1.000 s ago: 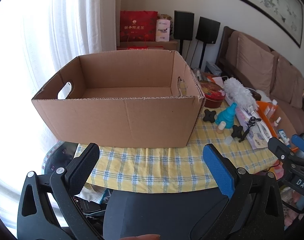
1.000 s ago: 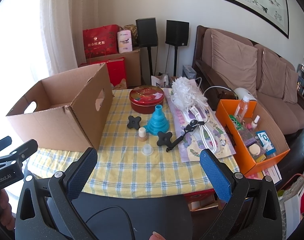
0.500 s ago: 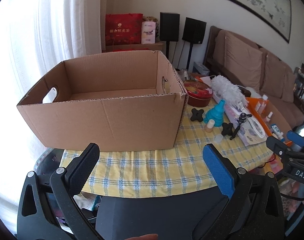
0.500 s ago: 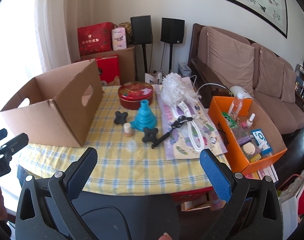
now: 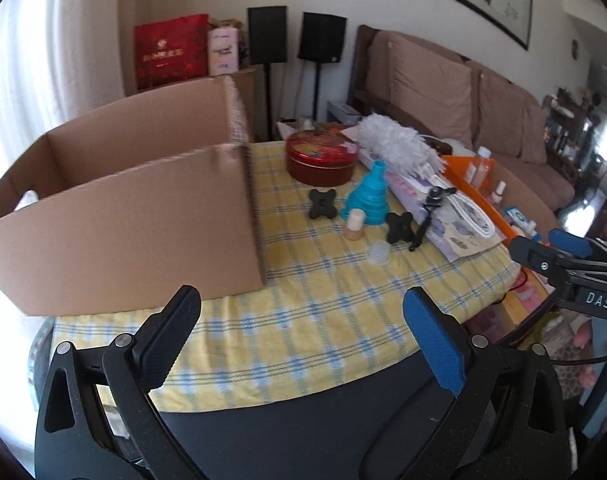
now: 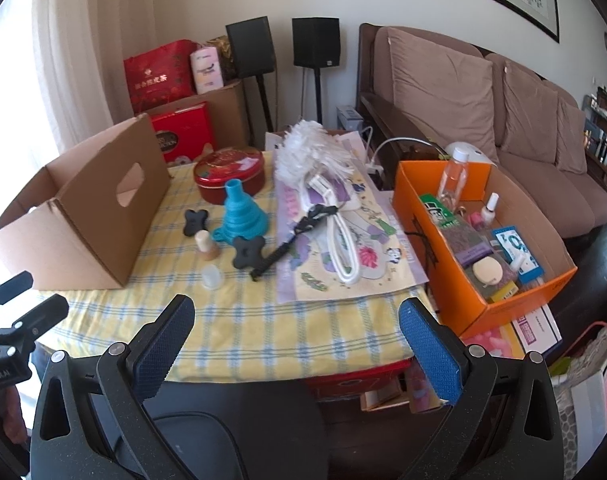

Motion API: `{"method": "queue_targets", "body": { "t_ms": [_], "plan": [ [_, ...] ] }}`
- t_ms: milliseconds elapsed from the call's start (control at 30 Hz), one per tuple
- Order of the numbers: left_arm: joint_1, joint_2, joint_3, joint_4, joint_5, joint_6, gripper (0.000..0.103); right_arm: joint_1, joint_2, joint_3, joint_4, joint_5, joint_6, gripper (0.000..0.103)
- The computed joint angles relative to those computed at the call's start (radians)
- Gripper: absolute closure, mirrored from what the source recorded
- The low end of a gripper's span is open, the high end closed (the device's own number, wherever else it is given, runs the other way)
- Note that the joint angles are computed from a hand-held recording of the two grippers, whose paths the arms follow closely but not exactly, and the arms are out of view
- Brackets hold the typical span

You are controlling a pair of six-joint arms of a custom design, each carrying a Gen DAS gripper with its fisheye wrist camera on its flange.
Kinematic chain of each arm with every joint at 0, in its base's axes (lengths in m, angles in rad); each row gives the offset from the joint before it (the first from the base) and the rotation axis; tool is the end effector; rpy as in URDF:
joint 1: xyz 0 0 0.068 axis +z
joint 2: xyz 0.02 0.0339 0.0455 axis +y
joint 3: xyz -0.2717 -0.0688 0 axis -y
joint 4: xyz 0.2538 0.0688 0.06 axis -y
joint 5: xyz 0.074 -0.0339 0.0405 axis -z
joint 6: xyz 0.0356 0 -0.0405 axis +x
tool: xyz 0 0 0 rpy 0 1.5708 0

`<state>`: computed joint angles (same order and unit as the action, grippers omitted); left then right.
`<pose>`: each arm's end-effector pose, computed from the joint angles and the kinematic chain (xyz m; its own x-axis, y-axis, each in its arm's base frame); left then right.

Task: Organize objects

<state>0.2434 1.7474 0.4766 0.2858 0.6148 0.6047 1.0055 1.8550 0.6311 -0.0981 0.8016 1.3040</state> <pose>0.2544 0.0420 0.0703 -0.6013 0.3292 -0.7281 0.5524 0.8296 -0.0811 0.1626 0.2086 0.0603 -0.6120 0.2877 -0.7366 0.3709 0.9271 0.0539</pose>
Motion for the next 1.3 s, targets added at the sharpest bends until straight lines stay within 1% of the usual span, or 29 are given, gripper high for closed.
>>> {"method": "queue_targets", "body": {
  "t_ms": [167,233,300,400,500,533,600,667,833,933,1033,1100,1233,1300],
  "plan": [
    [-0.086,0.059,0.021,0.0,0.009,-0.013,0.007,-0.012,0.004,-0.034,0.072,-0.018,-0.037,0.0],
    [-0.12,0.084,0.036,-0.005,0.004,-0.02,0.013,-0.014,0.01,-0.041,0.096,-0.02,-0.055,0.001],
    [-0.161,0.107,0.042,0.012,-0.021,-0.037,0.022,-0.019,0.015,-0.041,0.104,-0.026,-0.064,0.001],
    [-0.202,0.133,0.05,0.038,-0.032,-0.056,0.023,-0.033,0.014,-0.069,0.16,-0.041,-0.081,0.003],
    [-0.241,0.171,0.061,0.093,-0.058,-0.087,0.024,-0.048,0.01,-0.097,0.206,-0.056,-0.088,0.004],
    [-0.252,0.186,0.072,0.101,-0.064,-0.094,0.026,-0.051,0.011,-0.102,0.214,-0.057,-0.089,0.004],
    [-0.276,0.219,0.095,0.116,-0.08,-0.103,0.04,-0.062,0.008,-0.114,0.228,-0.062,-0.09,0.004],
    [-0.3,0.253,0.122,0.128,-0.101,-0.115,0.043,-0.074,0.006,-0.13,0.255,-0.071,-0.093,0.004],
    [-0.342,0.339,0.208,0.113,-0.11,-0.15,0.043,-0.103,0.009,-0.166,0.334,-0.094,-0.116,0.004],
    [-0.367,0.379,0.247,0.11,-0.137,-0.166,0.043,-0.12,0.007,-0.182,0.37,-0.104,-0.136,0.005],
    [-0.381,0.412,0.282,0.098,-0.143,-0.169,0.051,-0.137,0.004,-0.201,0.416,-0.112,-0.156,0.006],
    [-0.389,0.425,0.294,0.097,-0.153,-0.166,0.061,-0.151,0.003,-0.205,0.423,-0.117,-0.168,0.007],
    [-0.395,0.446,0.306,0.1,-0.15,-0.155,0.064,-0.172,0.012,-0.21,0.446,-0.133,-0.184,0.011],
    [-0.402,0.454,0.314,0.094,-0.153,-0.147,0.078,-0.181,0.019,-0.211,0.456,-0.141,-0.192,0.013]
  ]
}}
